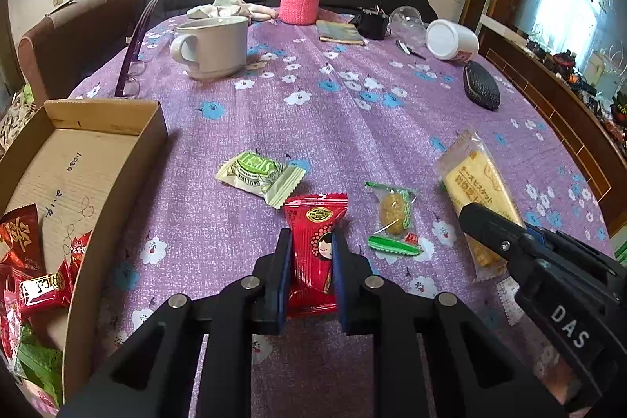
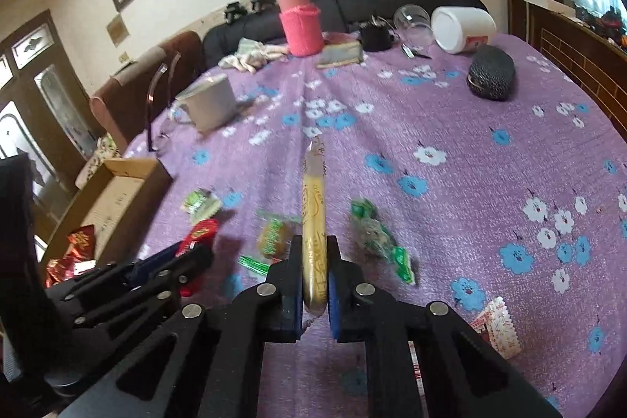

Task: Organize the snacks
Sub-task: 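Grasp the red wrapped cake with left gripper while right grasps yellow cake bar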

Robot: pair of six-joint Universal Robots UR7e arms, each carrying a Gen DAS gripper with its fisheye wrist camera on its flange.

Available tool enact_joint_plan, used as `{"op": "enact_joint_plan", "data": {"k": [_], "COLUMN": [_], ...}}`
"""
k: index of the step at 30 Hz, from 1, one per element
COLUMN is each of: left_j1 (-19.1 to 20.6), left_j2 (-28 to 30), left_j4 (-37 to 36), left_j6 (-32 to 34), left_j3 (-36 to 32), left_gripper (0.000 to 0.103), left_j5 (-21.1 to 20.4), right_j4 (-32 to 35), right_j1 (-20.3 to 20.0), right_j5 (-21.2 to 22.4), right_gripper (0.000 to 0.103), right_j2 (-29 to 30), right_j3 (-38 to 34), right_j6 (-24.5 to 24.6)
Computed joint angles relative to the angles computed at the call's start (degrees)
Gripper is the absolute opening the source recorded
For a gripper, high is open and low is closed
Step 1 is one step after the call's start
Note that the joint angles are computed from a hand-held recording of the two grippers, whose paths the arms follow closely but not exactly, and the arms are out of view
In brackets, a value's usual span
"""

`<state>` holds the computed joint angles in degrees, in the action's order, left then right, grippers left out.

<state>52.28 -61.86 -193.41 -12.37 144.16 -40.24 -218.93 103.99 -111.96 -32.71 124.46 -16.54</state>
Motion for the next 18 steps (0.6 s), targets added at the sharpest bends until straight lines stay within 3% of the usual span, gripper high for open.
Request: {"op": "enact_joint_plan", "data": {"k": [8, 18], "left_j1": [-1.84, -0.40], "left_j2": [1.49, -1.14], "left_j4": [-4.02, -5.70], "left_j6": [1.06, 0.63], "left_j3": [0.87, 1.09], "left_gripper": [0.018, 0.018], "left_j5": [3.53, 2.50], "right_j4": [-0.54, -2.97], "right_j1": [0.63, 0.02], "right_j5": [1.45, 2.06], "right_gripper": [0.011, 0.011], "right_j2": [0.35, -0.24], "right_j3": [0.34, 0.90], "right_j6": [-0.78, 0.59]}}
